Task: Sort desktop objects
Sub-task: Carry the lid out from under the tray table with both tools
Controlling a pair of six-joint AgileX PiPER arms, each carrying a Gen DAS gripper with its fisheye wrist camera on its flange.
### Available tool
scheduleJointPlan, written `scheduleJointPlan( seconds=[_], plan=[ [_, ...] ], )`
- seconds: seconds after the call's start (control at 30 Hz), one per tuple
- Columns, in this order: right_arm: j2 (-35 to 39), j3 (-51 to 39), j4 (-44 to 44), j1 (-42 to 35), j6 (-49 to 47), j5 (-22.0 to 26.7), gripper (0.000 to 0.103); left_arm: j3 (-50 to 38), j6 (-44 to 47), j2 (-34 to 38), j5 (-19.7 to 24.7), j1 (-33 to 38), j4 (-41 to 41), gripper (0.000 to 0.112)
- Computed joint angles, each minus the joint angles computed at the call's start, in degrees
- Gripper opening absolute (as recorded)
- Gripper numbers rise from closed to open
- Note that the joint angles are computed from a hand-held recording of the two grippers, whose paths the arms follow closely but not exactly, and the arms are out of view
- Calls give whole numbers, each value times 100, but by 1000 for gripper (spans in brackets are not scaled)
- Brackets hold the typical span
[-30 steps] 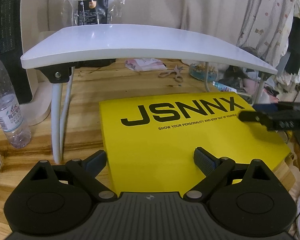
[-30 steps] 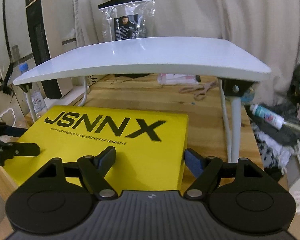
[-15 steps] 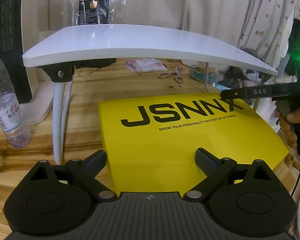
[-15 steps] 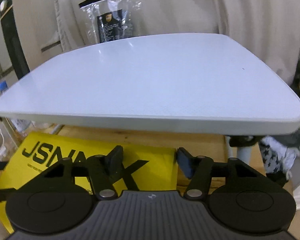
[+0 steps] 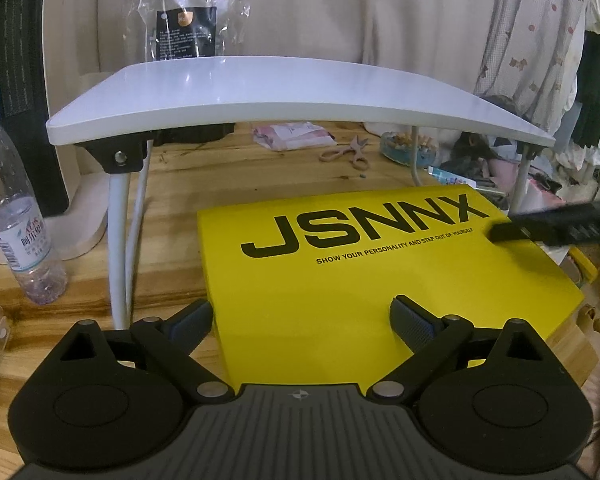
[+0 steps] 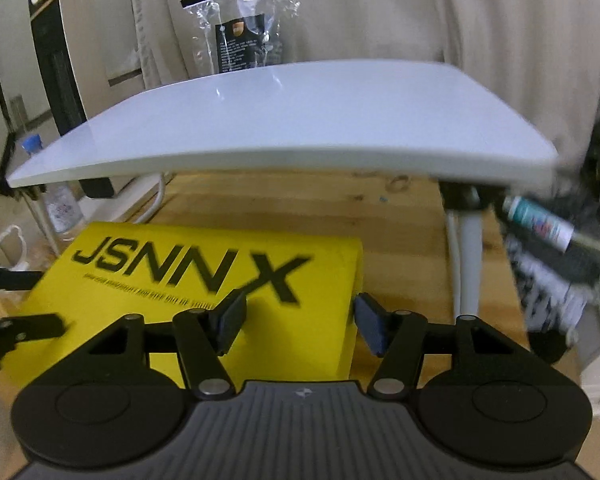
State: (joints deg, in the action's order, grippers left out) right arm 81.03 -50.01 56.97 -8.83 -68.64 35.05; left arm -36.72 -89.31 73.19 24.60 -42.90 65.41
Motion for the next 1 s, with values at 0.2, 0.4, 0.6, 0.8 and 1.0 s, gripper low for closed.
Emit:
scheduleJointPlan(
  seconds=[0.2,0.4,0.6,0.8,1.0],
  plan=[
    [-996,934,298,-441,-572,361,62,21,-155,16,38,-43,129,98],
    [-1058,1459,1344,-649,-1554,327,64,152,-567,-22,-124,37,345,99],
    [-1547,1538,1083,-1048,-1581,607,60,140,-646,-124,1024,-890,539,92],
    [-2169,2318,1725,-884,-2666,103,56,243,-777,-225,948,-910,569,92],
    [-2135,2245,1689,-863,-2664,129,56,225,-885,-164,1136,-1047,665,92]
  ],
)
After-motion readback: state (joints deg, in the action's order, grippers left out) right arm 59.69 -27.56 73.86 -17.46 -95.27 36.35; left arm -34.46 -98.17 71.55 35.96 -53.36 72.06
